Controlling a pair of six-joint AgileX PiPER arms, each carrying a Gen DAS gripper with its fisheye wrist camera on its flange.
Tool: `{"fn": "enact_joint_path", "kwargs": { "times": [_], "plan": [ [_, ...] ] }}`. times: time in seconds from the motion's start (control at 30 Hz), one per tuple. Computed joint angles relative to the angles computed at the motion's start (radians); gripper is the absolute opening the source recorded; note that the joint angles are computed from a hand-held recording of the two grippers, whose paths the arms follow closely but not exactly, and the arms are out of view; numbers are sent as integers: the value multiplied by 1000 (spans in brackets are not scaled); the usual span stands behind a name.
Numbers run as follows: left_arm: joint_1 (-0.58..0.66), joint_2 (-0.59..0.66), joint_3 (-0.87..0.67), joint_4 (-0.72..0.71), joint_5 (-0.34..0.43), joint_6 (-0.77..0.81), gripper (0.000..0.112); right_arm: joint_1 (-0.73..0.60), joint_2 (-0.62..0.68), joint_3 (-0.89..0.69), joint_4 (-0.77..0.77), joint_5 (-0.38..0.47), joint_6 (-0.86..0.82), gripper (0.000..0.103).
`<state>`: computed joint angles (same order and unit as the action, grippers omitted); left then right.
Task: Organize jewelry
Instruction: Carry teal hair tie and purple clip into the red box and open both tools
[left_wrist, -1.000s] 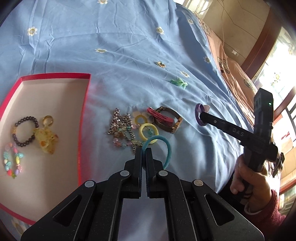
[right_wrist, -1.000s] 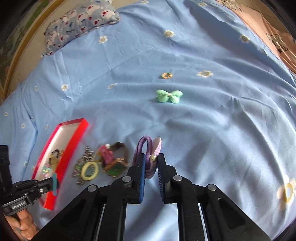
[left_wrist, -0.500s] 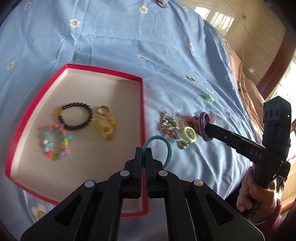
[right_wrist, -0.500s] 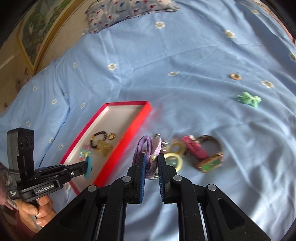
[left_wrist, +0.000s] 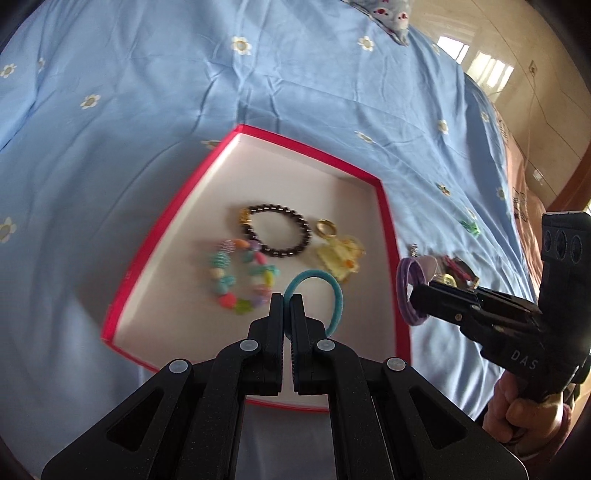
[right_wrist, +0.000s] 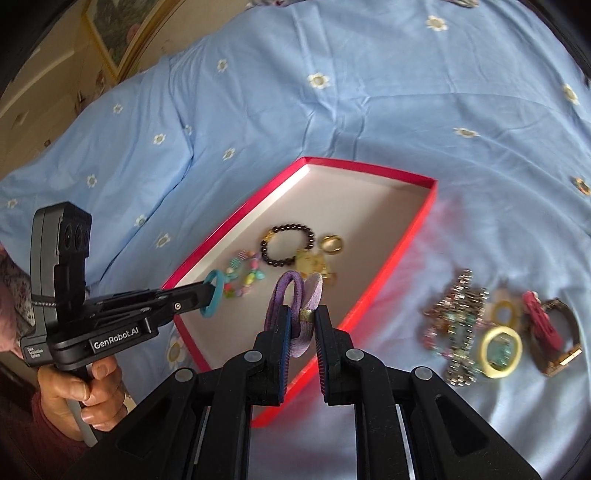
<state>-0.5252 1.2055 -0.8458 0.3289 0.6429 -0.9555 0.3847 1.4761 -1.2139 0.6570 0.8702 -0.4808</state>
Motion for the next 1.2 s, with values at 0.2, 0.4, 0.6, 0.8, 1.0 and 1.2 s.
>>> {"fn": "enact_joint_path", "kwargs": {
  "times": [0.2, 0.4, 0.6, 0.8, 1.0, 1.2],
  "plan": [
    [79, -15, 30, -11, 0, 47, 2, 80, 82, -62, -80, -5, 61, 13],
    [126, -1, 47, -17, -5, 76, 2, 111, 135, -97, -133, 1, 89, 13],
    [152, 21, 58, -49, -17, 107, 2, 140, 175, -129, -179, 11, 121, 16],
    [159, 31, 55, -60, -11, 107, 5, 150, 183, -134, -181, 13, 126, 18],
    [152, 18, 52, -43, 4, 73, 37, 127, 168, -120, -123, 8, 90, 35],
    [118, -8, 37, -5, 30, 15, 49, 78, 106, -77, -79, -9, 63, 35]
  ]
}}
